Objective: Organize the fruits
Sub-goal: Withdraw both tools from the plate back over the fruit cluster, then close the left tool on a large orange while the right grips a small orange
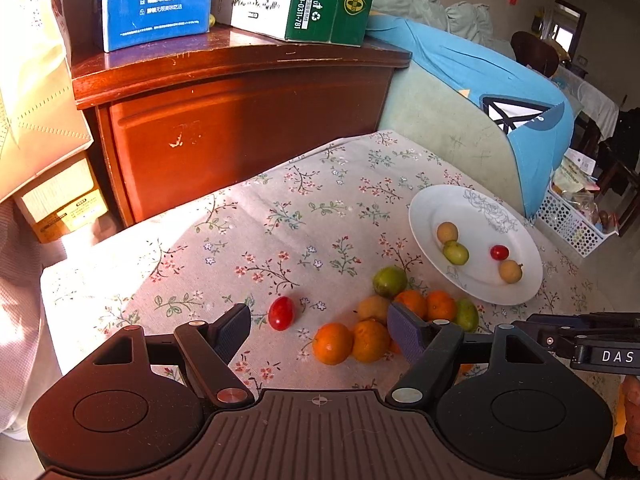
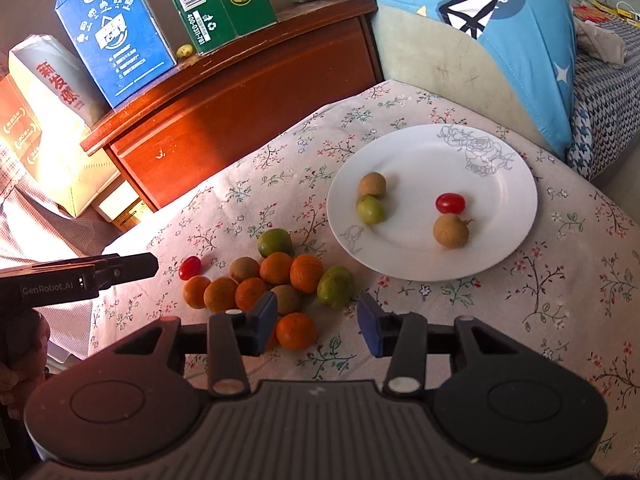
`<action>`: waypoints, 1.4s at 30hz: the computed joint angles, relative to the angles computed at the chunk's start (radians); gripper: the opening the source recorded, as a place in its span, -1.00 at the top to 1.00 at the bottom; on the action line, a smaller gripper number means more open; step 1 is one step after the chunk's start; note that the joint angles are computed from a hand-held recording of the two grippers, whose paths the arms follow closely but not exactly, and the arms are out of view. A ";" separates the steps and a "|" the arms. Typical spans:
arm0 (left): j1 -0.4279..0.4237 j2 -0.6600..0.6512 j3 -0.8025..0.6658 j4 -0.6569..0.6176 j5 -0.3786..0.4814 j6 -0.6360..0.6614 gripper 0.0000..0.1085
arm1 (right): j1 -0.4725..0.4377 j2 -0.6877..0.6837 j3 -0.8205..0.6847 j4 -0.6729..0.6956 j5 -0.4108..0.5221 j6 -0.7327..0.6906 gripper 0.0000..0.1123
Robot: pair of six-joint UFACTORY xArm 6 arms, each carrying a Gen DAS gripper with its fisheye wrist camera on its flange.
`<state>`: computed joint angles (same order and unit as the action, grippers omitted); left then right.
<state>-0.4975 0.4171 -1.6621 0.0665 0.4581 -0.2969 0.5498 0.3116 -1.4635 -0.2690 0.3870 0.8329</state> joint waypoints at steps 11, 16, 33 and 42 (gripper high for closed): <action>-0.012 0.011 0.049 -0.043 -0.031 0.214 -0.27 | 0.011 0.065 -0.044 0.106 0.019 -0.028 0.50; -0.009 0.040 0.027 -0.099 -0.003 0.297 -0.13 | 0.014 0.094 -0.069 0.171 0.015 -0.054 0.50; -0.003 0.133 -0.065 -0.284 0.003 0.473 0.22 | 0.016 0.139 -0.118 0.227 0.013 -0.042 0.52; 0.004 0.152 -0.080 -0.293 -0.024 0.465 0.21 | 0.016 0.147 -0.136 0.230 0.038 -0.018 0.49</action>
